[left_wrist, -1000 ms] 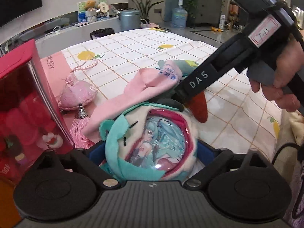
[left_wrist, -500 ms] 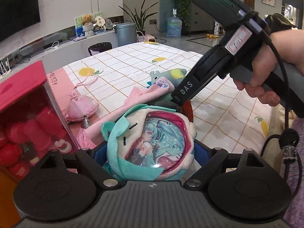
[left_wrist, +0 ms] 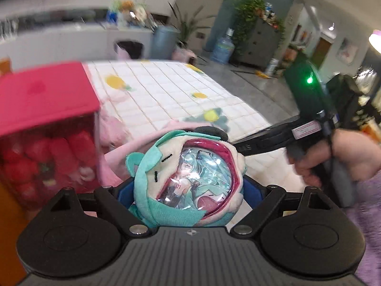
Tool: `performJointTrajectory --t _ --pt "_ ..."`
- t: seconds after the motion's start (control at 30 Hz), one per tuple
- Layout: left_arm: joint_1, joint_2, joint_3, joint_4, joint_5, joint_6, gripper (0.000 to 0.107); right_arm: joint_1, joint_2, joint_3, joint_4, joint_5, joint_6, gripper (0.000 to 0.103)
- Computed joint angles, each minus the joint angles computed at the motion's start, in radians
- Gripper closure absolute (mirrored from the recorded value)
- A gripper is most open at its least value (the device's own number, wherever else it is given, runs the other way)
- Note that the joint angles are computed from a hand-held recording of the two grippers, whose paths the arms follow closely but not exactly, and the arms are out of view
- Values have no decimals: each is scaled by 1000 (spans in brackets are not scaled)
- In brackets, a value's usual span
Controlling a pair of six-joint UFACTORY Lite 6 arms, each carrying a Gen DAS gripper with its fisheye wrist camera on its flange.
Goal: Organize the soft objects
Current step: 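Carry the teal pouch and dinosaur plush toward the orange box with both tools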
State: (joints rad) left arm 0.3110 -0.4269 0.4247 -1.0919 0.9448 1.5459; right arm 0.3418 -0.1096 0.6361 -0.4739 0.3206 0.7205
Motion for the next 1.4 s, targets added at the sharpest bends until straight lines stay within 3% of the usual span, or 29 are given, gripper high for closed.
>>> performJointTrajectory --t 0.1,0.17,0.23,0.27,0.33,0.4,0.47,0.7,0.97,1.1,1.3,1.4 --pt "-72 56 44 95 -110 -181 5 6 20 10 -19 11 16 93" --pt "-43 97 70 80 -71 -171 6 10 27 13 -33 15 27 93" --pt "-71 134 114 150 -102 -280 6 8 28 14 -20 11 11 93" --pt "-60 158 142 170 -73 -324 6 6 30 15 -16 11 5 93" --pt "16 243 202 132 81 -294 6 2 33 16 -14 9 0 93" --pt "41 293 239 120 121 -310 7 0 33 17 -9 8 -7 93" --pt "26 239 228 146 72 -366 7 -1 27 14 -2 4 -14 93" --pt "-2 40 163 145 65 -388 7 -29 -55 -20 67 -16 -76 95" --pt "138 -84 213 121 254 -374 7 -19 -170 -51 18 0 -16 100" --pt "212 -138 241 112 313 -372 7 11 -215 -56 -67 15 84 101" --pt "288 -207 251 118 320 -380 7 23 -272 -54 -137 31 202 102" --pt "372 -201 276 106 388 -339 7 50 -293 -40 -179 60 259 102"
